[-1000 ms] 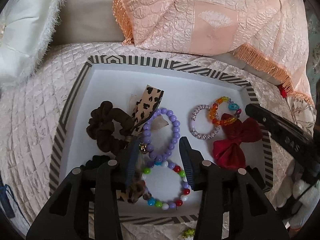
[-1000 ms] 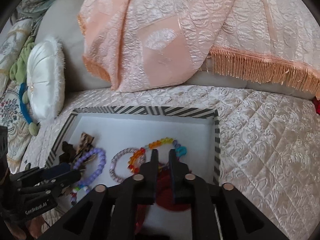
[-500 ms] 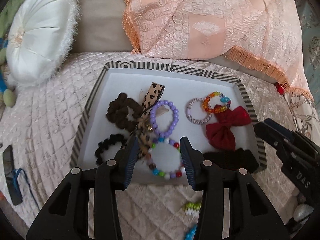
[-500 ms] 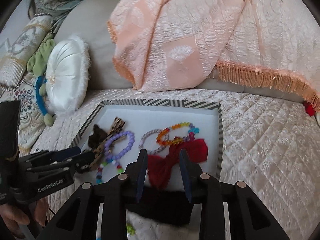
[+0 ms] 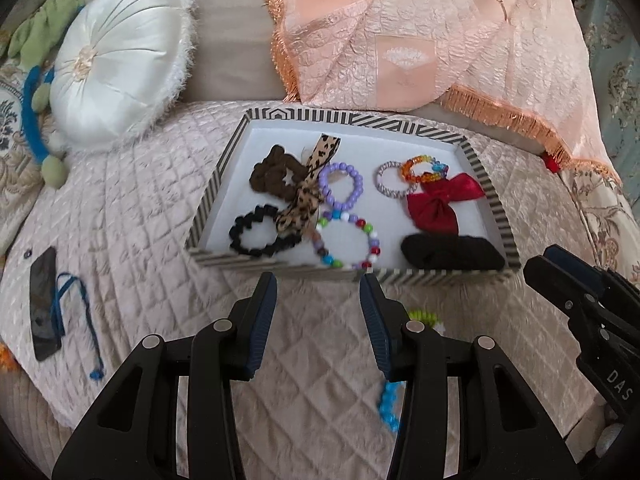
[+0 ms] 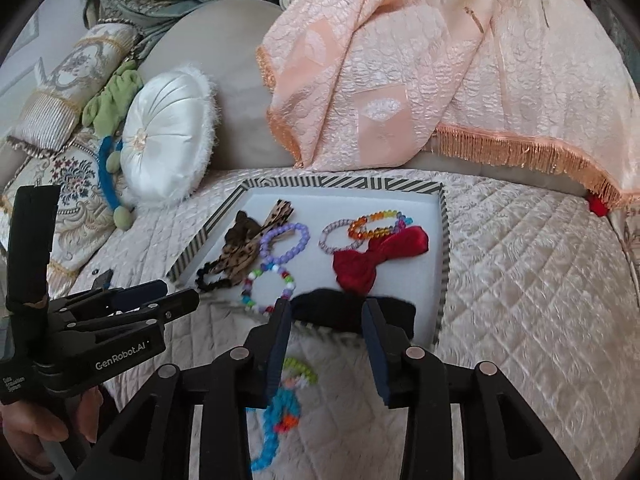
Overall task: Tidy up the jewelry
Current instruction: 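Withdraw both open tools toward the turquoise bracelet and charm bracelet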
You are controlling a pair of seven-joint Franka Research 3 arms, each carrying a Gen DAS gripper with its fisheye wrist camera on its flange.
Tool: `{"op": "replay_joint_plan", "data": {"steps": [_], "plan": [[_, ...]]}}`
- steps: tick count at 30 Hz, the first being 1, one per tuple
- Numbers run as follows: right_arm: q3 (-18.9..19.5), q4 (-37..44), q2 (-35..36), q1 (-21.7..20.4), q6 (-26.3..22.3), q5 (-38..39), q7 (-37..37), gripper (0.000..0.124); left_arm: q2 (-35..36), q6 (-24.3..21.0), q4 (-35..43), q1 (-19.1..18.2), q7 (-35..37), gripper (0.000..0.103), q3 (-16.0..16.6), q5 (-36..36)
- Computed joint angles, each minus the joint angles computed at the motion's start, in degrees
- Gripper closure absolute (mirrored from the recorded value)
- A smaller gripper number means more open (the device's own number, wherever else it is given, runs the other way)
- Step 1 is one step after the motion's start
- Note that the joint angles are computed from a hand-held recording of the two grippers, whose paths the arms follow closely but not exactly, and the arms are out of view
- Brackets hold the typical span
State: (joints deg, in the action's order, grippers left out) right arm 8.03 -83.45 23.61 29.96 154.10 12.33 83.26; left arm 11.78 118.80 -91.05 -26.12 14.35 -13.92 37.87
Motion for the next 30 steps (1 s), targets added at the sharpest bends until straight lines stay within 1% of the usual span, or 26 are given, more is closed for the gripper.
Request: {"op": "replay_joint_plan", "data": {"steps": [5,11,13,17,22,25,30], "plan": [[0.59,-6.66,-4.41,-0.36,2.15,1.24,-0.49,0.088,-2.74,-0.22,-3.22,-0.36,-1.75,0.060,-0.71,0.37],[0.75,-12.87,-8.14,-0.49,2.97,1.13,-0.63,0.088,-6.47,0.64,-7.88,0.23,-3.73,0.060,-1.89,-0.60],[0.92,-14.43,-8.81,-0.72,2.93,1.48,-0.81,0.088,-7.36,1.69,-9.28,0.63,-4.13,0.059,-2.22,-1.36],[0.54,-15.45,-8.51,-0.72,1.80,0.72,0.25,0.088,-8.58,5.76,-12.30,1.52,-3.72,0.054,-2.74,-4.36],[0.42,-15.71,-7.88,-1.06,0.56,0.70,0.97,0.088,-7.35,12.35,-14.07,2.28,0.48,0.049,-3.14,-10.45],[0.65,-15.54,-7.63,-1.43,0.26,1.30,0.61,0.088,-4.80,13.12,-12.51,1.95,2.51,0.049,-3.21,-12.40],[0.90,-14.60,-6.83,-1.70,-0.14,1.93,-0.44,0.088,-0.50,12.26,-8.70,0.76,4.62,0.049,-2.74,-13.18]]}}
